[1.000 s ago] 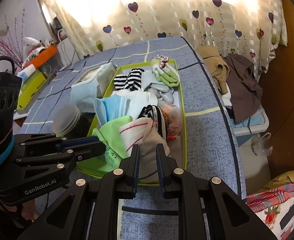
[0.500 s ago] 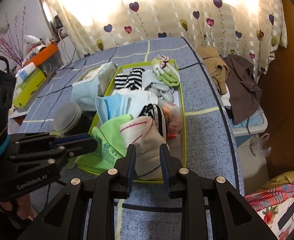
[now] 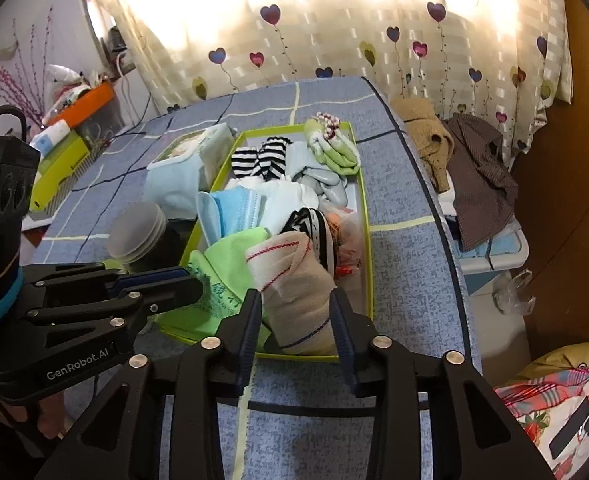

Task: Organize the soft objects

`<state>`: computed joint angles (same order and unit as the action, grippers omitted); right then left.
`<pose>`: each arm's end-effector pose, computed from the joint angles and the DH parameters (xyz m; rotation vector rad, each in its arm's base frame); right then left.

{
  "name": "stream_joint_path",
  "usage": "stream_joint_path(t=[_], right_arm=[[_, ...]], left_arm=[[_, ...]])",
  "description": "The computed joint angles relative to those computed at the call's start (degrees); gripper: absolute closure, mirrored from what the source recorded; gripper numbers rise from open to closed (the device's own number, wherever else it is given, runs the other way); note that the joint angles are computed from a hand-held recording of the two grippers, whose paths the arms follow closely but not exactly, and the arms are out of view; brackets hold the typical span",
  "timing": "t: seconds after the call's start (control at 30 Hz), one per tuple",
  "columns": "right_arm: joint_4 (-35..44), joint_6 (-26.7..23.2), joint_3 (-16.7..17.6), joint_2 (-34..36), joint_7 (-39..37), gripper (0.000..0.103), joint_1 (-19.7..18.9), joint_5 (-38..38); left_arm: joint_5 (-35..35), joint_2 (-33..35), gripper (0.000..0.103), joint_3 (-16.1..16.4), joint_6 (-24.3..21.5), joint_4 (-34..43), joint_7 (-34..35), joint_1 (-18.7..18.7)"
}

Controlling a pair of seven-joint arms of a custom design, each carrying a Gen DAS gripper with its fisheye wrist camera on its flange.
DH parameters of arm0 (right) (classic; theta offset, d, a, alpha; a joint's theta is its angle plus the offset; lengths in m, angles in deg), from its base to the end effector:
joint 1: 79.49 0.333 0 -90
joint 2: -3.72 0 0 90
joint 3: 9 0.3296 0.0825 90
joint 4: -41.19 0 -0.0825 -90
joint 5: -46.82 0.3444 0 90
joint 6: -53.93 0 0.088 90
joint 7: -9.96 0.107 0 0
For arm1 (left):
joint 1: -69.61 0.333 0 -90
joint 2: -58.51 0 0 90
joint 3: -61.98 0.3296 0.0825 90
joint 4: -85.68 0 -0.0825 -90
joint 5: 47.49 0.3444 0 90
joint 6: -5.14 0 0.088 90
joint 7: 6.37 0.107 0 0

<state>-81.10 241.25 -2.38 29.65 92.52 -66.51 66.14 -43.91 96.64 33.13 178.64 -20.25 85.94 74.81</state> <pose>0.5788 0.1643 0.3134 -1.8597 1.6941 -0.4294 0.6319 -0.2222 0.3059 -1.6663 2.3273 -0.9274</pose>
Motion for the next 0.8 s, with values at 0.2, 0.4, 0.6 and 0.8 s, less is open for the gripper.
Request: stream_joint_path(t=[0.2,0.4,0.6,0.8], right_arm=[[-2.3,0.8,-8.6,-2.6,1.5,0.057,9.4,0.9],[-5.0,2.1,-17.4,-4.7,2.5,0.053,19.5,2.6],[-7.3,3.0,-24.6,-6.0,1.7,0.052,28.7,5.6],[-8.4,3.3,-29.0,-6.3,-0.2,0.051,35.2,9.0]], left_arm=[[0.0,-2.9,0.091,-2.1,2.5,-4.4,0.5,2.4],[1.8,-6.3,0.091,-2.1,7.0,-9.3,-2.0,3.6],[5.2,-8.8,0.091,-1.2,9.6,-13.2,-5.8,4.0],[8.7,-12.6,0.091,5.3,13.4,-17.2,-11.1,-0.5]])
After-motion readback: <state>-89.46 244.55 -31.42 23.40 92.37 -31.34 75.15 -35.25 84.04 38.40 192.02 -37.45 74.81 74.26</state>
